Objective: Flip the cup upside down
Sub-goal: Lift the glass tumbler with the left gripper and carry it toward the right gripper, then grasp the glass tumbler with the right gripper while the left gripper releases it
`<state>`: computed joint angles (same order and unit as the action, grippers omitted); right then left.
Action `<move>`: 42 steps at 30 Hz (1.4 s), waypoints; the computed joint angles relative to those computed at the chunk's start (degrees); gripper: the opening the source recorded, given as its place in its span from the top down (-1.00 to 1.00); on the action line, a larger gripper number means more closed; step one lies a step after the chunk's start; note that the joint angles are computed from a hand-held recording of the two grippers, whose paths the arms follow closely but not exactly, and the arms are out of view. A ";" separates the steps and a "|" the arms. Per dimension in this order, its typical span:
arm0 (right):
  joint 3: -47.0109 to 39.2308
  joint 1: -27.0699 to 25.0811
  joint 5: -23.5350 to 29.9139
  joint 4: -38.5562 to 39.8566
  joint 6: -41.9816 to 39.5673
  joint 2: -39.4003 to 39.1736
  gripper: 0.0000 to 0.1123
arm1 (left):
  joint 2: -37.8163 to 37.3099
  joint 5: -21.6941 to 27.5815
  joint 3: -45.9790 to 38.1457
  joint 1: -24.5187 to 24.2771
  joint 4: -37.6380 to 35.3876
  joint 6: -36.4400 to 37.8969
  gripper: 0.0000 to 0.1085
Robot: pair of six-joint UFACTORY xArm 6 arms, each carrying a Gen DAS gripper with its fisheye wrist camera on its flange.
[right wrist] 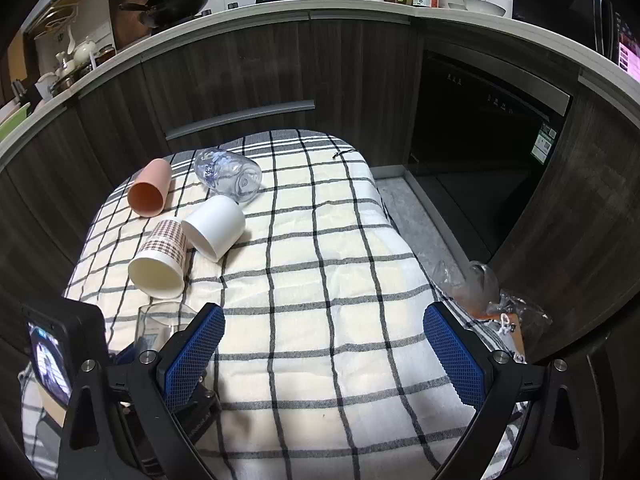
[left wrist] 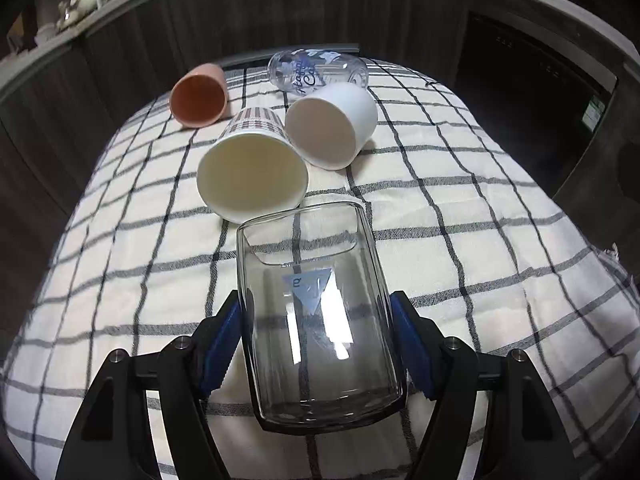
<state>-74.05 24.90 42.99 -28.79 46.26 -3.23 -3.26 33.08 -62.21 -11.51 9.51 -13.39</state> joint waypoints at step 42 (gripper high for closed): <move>-26.78 11.76 18.83 17.92 -9.67 24.21 -0.76 | -21.63 0.07 14.04 23.80 -7.15 -0.33 -0.77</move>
<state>-100.84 36.66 61.82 -10.87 36.59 20.98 -24.89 33.16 -48.16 12.29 2.37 -13.72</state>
